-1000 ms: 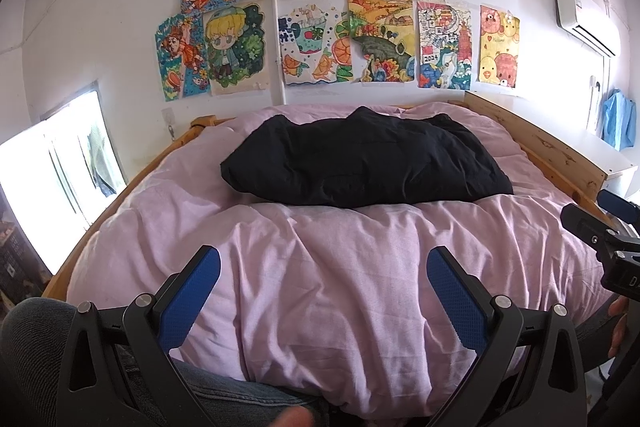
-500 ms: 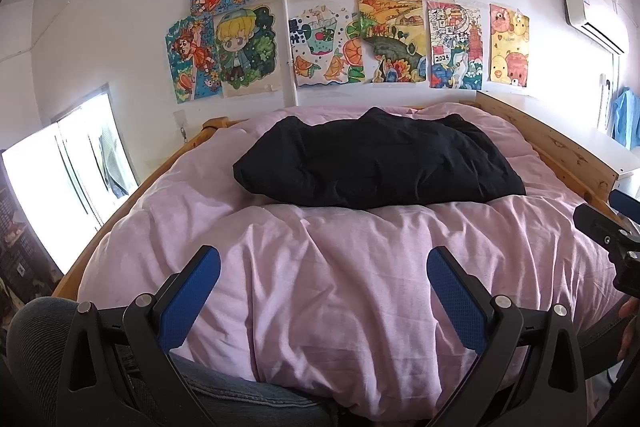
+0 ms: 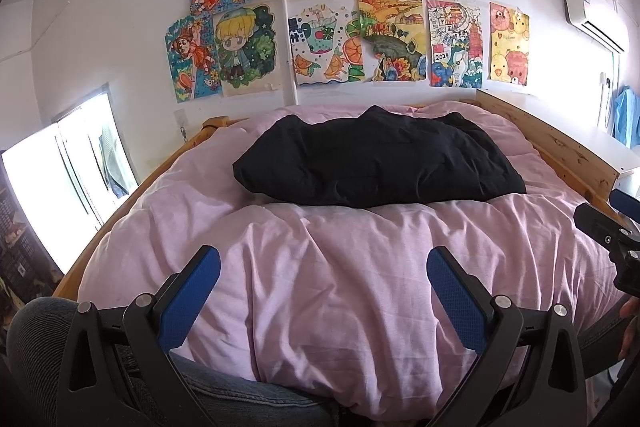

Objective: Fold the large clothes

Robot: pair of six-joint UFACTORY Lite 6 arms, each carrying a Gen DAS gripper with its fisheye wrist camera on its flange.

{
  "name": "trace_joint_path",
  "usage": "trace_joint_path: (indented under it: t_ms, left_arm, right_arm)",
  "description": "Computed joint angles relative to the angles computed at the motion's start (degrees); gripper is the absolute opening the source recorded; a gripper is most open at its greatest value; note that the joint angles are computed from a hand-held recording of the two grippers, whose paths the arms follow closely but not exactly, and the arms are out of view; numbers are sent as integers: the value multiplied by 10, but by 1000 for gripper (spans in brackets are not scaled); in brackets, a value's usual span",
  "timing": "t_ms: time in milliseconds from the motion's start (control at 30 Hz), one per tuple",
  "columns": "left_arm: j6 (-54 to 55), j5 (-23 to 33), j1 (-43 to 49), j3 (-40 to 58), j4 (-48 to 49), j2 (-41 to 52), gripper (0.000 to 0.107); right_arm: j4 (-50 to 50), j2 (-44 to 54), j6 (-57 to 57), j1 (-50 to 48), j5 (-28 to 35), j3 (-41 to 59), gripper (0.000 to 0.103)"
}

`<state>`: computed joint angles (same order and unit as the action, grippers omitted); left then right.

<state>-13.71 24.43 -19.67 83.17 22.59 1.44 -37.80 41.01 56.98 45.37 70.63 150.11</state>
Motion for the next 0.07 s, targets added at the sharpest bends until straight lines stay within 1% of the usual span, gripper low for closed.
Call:
trace_joint_path:
  t_ms: [67]
  left_arm:
    - [4,1,1,3,-4,3,102]
  right_arm:
    - [0,1,1,1,0,0,103]
